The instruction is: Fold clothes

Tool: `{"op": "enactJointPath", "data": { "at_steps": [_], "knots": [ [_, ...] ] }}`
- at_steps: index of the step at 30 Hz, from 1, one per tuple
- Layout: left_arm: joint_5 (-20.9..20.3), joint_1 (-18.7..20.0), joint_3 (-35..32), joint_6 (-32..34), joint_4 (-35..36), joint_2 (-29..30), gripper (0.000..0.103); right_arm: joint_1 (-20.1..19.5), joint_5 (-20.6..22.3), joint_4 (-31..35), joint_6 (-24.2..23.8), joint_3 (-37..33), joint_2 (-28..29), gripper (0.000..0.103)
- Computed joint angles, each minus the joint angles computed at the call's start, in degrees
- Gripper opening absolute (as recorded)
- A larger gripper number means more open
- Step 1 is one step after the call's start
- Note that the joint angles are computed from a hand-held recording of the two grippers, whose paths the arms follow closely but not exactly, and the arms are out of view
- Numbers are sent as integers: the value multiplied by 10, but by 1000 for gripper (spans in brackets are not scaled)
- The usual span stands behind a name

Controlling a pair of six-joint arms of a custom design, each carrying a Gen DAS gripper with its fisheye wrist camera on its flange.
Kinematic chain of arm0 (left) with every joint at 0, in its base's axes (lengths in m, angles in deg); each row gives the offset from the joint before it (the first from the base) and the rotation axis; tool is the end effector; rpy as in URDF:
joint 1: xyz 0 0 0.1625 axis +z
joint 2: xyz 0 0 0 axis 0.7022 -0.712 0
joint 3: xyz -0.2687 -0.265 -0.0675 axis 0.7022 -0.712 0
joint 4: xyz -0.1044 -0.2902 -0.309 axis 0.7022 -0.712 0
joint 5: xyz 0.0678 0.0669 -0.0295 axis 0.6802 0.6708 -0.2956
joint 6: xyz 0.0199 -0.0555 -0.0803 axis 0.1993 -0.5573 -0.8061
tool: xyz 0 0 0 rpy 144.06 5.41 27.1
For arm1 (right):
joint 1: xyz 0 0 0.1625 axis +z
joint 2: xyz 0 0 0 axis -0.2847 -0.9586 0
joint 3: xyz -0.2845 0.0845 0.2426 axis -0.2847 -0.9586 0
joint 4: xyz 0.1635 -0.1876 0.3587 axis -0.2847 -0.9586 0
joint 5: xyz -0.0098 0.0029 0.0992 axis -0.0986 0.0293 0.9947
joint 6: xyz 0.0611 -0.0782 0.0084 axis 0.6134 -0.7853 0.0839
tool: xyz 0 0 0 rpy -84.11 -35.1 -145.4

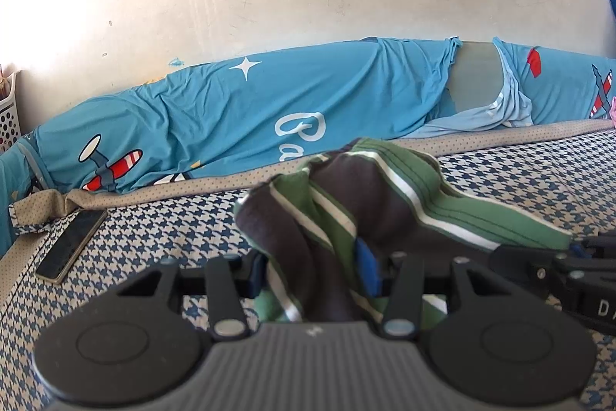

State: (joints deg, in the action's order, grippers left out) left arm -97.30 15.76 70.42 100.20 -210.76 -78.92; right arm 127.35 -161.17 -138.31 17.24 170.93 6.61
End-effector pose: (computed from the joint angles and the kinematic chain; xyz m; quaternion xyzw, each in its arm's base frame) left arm -0.0983 -0.5972 0.3033 0.2293 0.7901 -0.4237 0.3790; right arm 0.3419 -0.6041 0.0227 0.2785 -0.8731 0.3770 0.1346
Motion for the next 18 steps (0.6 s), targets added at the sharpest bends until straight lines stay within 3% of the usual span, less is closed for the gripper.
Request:
{"op": "enactJointPath", "data": {
  "at_steps": [11, 14, 18],
  "knots": [
    [10, 5, -3, -78, 71, -12, 44, -4, -9, 37, 20, -9, 0, 16],
    [7, 10, -3, -103, 107, -15, 45, -9, -19, 64, 47, -19, 3, 17],
    [6, 25, -13, -128, 151, -6, 49, -22, -27, 109, 122, -32, 7, 20]
  ]
}}
